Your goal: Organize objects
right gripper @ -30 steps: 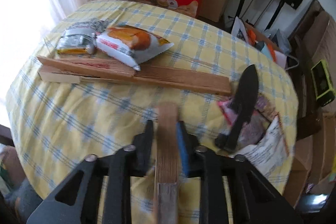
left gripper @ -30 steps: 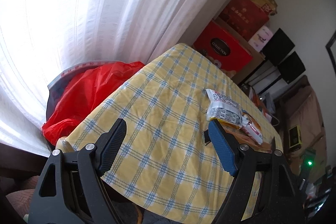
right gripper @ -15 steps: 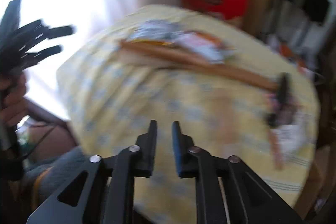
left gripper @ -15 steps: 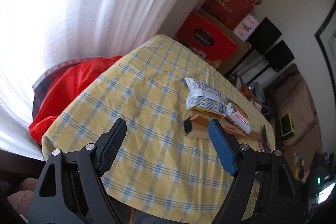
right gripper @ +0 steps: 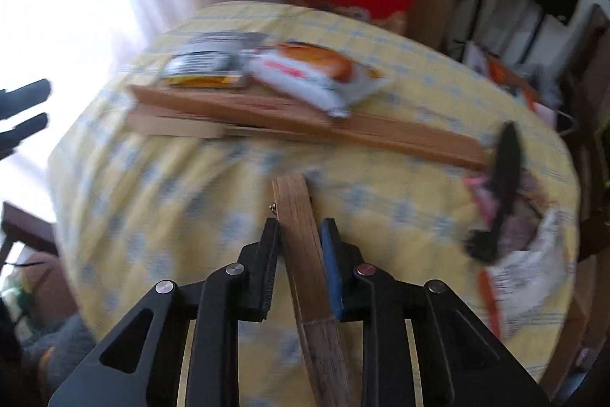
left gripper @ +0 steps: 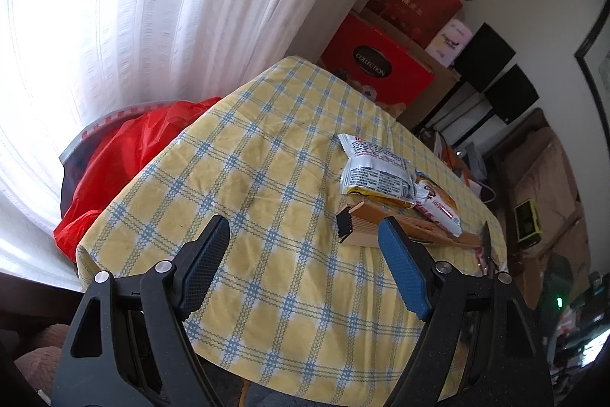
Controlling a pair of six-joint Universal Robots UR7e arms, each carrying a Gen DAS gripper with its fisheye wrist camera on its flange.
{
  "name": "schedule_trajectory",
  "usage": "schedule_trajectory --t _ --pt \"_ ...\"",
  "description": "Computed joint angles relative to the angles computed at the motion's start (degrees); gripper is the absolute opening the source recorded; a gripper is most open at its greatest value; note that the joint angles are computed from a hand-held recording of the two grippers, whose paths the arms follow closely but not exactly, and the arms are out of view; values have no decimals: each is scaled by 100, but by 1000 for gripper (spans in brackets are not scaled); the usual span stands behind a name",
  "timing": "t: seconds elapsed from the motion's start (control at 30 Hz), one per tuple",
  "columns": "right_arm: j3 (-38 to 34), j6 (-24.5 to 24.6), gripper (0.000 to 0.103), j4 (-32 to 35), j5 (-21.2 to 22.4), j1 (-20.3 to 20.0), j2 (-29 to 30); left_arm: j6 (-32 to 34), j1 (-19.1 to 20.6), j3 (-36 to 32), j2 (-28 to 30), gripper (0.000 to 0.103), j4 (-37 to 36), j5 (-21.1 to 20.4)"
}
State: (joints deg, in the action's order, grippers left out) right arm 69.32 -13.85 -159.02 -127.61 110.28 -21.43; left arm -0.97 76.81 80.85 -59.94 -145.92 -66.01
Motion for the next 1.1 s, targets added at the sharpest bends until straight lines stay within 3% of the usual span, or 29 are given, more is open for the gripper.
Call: schedule_trajectory --t 0.17,0.27,0.37,0.47,0.53,0.57,0.6,0.7,0.8,0.87,0.93,1.1 --pt "-93 -876 21 130 91 256 266 22 -27 2 21 78 144 -22" --pt "-4 -975 23 7 72 297 274 133 -71 1 15 78 332 -68" --pt "418 -714 27 -346 214 305 -18 281 -99 -42 11 78 623 -247" --pt "1078 -476 33 -943 184 389 -413 564 -18 -259 68 78 1373 -1079" --pt "1435 -330 39 -1215 -46 450 -602 876 117 -635 237 78 2458 -2061" --pt "1669 -253 41 -1334 -239 485 -722 983 109 -695 300 78 2770 -2269" --pt "1821 -186 41 -1379 -416 496 -784 1044 53 -660 314 78 2842 -2237" --pt "2185 122 42 -1402 -690 464 -937 1025 -219 -321 276 78 2547 -1602" --pt "2636 424 42 -1746 -433 365 -1107 900 -316 -201 306 78 2545 -1405" --pt "2757 565 42 -1808 -270 329 -1143 795 -420 -55 303 78 2343 -946" --pt "2771 484 42 -1766 -386 381 -1119 847 -487 75 307 77 2135 -581" --pt "2767 477 38 -1804 -395 433 -1097 719 -505 231 347 69 1927 -476"
